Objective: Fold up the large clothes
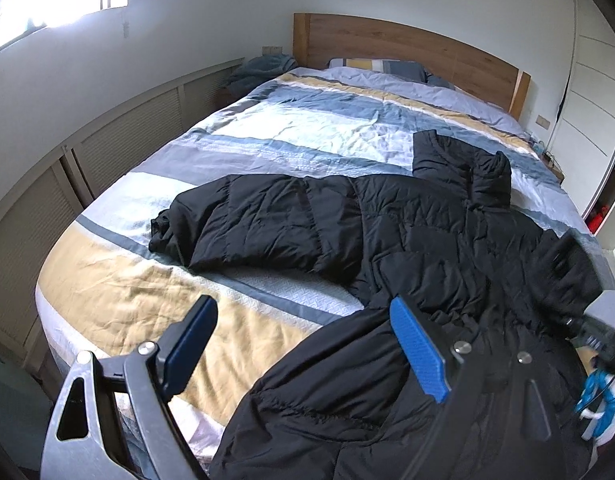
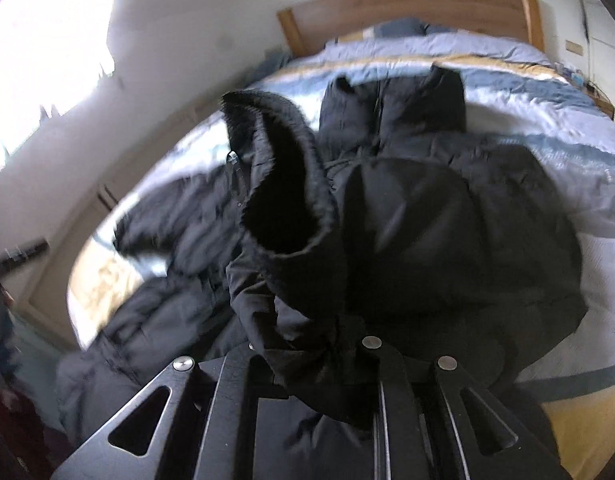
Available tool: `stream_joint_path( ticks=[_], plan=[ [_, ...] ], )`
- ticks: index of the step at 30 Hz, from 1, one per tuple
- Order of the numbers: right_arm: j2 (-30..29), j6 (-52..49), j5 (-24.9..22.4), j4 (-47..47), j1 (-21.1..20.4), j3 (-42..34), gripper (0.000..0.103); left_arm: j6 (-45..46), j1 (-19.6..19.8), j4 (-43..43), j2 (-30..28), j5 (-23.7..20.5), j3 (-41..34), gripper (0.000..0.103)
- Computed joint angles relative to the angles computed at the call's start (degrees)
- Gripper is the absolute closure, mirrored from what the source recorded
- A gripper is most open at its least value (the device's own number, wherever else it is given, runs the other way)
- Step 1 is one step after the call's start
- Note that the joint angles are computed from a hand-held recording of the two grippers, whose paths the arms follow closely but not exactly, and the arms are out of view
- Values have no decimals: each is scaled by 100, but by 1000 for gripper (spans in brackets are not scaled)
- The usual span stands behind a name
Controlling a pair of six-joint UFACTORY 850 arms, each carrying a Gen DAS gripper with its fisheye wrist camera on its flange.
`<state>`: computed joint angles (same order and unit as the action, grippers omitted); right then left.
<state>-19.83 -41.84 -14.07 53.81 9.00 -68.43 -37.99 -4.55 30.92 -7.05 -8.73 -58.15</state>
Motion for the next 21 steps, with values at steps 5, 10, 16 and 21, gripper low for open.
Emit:
stream_joint_path(
  ticks=[5,10,16,21],
  plan=[
    [-345,1576,-93,-1752,136,-253,84,-385,13,424,44,51,62,15],
    [-422,999,-264,-1280,236,-185,38,-354,-56,424,104,40,111,15],
    [-187,-162,-259,-410,401,100,29,536,-230,-586,5,-214,-35,15],
    [306,-2137,-607,1460,135,584,29,300,-534,-493,-187,-356,-233,15]
  ],
)
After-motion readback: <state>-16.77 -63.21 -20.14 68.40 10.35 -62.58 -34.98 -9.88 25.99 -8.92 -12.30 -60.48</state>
